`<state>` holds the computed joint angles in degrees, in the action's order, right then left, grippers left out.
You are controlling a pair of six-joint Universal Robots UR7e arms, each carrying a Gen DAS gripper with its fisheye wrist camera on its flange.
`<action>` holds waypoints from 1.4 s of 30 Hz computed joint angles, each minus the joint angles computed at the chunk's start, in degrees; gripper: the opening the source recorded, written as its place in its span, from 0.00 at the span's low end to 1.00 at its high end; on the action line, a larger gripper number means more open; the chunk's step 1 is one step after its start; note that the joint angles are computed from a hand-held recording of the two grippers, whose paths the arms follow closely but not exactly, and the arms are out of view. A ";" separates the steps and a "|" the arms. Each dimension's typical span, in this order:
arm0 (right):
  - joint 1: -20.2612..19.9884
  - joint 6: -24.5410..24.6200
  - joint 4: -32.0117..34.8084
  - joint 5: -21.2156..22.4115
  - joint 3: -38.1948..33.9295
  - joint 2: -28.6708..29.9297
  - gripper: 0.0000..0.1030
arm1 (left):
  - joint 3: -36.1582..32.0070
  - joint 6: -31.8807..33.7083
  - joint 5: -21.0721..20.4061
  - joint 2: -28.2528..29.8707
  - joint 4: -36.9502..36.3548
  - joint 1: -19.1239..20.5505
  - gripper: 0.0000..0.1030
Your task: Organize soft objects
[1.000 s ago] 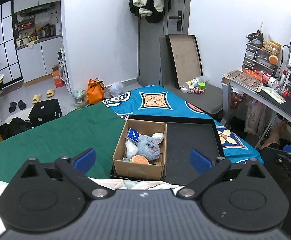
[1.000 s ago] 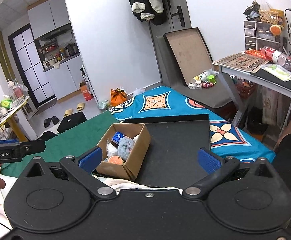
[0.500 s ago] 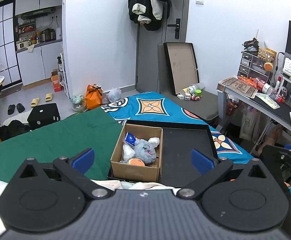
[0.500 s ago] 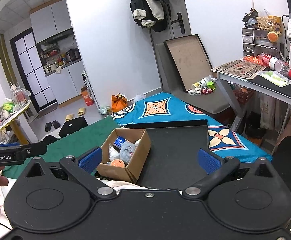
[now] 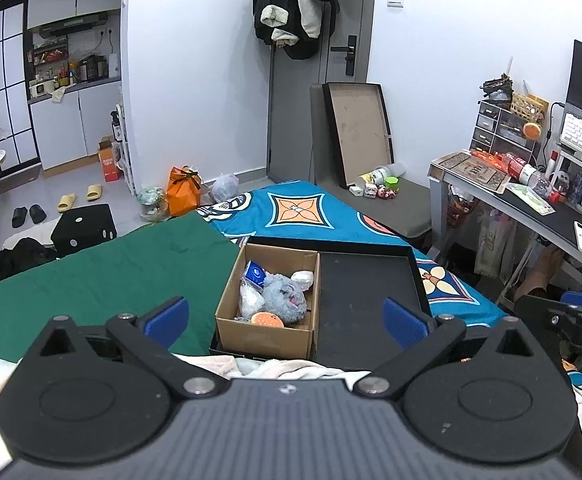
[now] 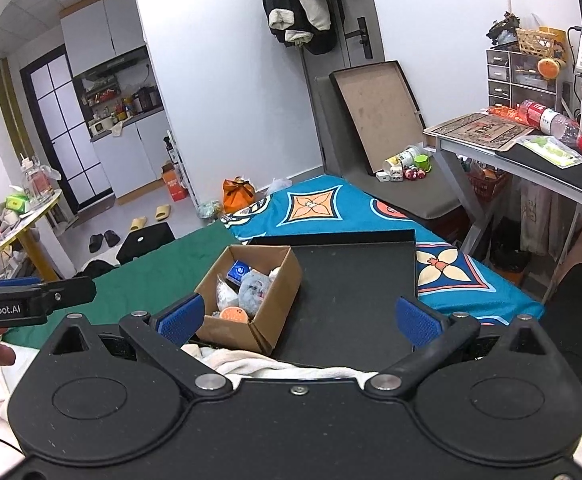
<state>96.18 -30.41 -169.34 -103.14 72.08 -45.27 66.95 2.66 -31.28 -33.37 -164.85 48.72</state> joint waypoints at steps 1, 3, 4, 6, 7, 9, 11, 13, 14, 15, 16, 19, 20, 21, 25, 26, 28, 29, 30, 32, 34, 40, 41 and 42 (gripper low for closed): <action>0.01 -0.06 0.06 -0.02 0.08 -0.03 1.00 | 0.01 -0.11 -0.02 -0.01 0.09 0.01 1.00; -0.07 -0.02 0.48 0.23 0.04 -0.11 1.00 | -0.16 -0.22 -0.02 0.15 0.28 0.07 1.00; -0.08 0.07 0.67 0.34 -0.01 -0.10 1.00 | -0.28 -0.31 0.07 0.27 0.48 0.10 1.00; -0.07 0.11 0.97 0.31 -0.13 -0.02 1.00 | -0.40 -0.54 0.13 0.33 0.90 0.19 1.00; -0.03 0.07 1.08 0.22 -0.17 0.02 1.00 | -0.54 -0.68 0.05 0.41 1.08 0.22 1.00; -0.02 0.01 1.24 0.10 -0.09 0.03 1.00 | -0.49 -0.93 -0.10 0.34 1.22 0.31 1.00; -0.01 0.05 1.65 -0.03 -0.30 0.13 1.00 | -0.50 -1.09 0.00 0.42 1.23 0.31 1.00; 0.01 0.10 1.71 -0.08 -0.35 0.19 1.00 | -0.65 -1.34 0.04 0.51 1.39 0.36 1.00; -0.04 0.20 1.98 0.09 -0.53 0.22 1.00 | -0.69 -1.48 0.04 0.51 1.54 0.39 1.00; -0.16 0.34 2.39 0.48 -0.55 0.11 1.00 | -0.81 -1.68 0.16 0.55 1.89 0.42 1.00; -0.28 0.57 2.79 0.80 -0.59 0.03 1.00 | -1.10 -1.78 0.28 0.68 2.31 0.47 1.00; -0.17 0.52 2.16 0.07 -0.36 0.16 1.00 | -1.00 -2.04 0.06 0.65 2.48 0.56 1.00; -0.12 0.38 2.03 -0.22 -0.47 0.27 1.00 | -0.93 -2.08 0.00 0.61 2.55 0.58 1.00; -0.09 0.38 1.93 -0.33 -0.43 0.27 1.00 | -0.84 -2.00 0.00 0.59 2.53 0.59 1.00; -0.07 0.49 1.95 -0.26 -0.23 0.15 1.00 | -0.54 -2.04 -0.04 0.46 2.43 0.58 1.00; -0.09 0.33 1.90 -0.29 -0.27 0.18 1.00 | -0.54 -2.09 -0.10 0.46 2.44 0.57 1.00; -0.07 0.28 1.85 -0.27 -0.19 0.16 1.00 | -0.55 -2.09 -0.04 0.48 2.40 0.57 1.00; -0.06 0.46 1.94 -0.26 -0.18 0.13 1.00 | -0.55 -2.09 -0.04 0.48 2.40 0.57 1.00; -0.05 0.81 2.29 -0.13 -0.22 0.07 1.00 | -0.50 -2.11 -0.14 0.47 2.29 0.57 1.00; -0.02 1.11 2.73 0.00 -0.41 0.12 1.00 | -0.48 -2.02 -0.11 0.47 2.23 0.57 1.00; -0.13 0.72 3.16 0.41 -0.40 0.01 1.00 | -0.53 -1.94 -0.18 0.52 2.14 0.51 1.00; 0.22 0.21 2.37 -0.10 0.29 -0.20 1.00 | -0.65 -2.23 -0.11 0.57 2.41 0.48 1.00; 0.27 0.11 2.28 -0.18 0.27 -0.16 1.00 | -0.62 -2.13 -0.23 0.54 2.37 0.50 1.00; 0.33 -0.07 2.04 -0.26 0.39 -0.18 1.00 | -0.55 -2.09 -0.45 0.50 2.44 0.49 1.00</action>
<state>96.51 -30.48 -167.30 -103.41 72.48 -45.45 66.40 0.57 -31.73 -32.88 -162.41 49.21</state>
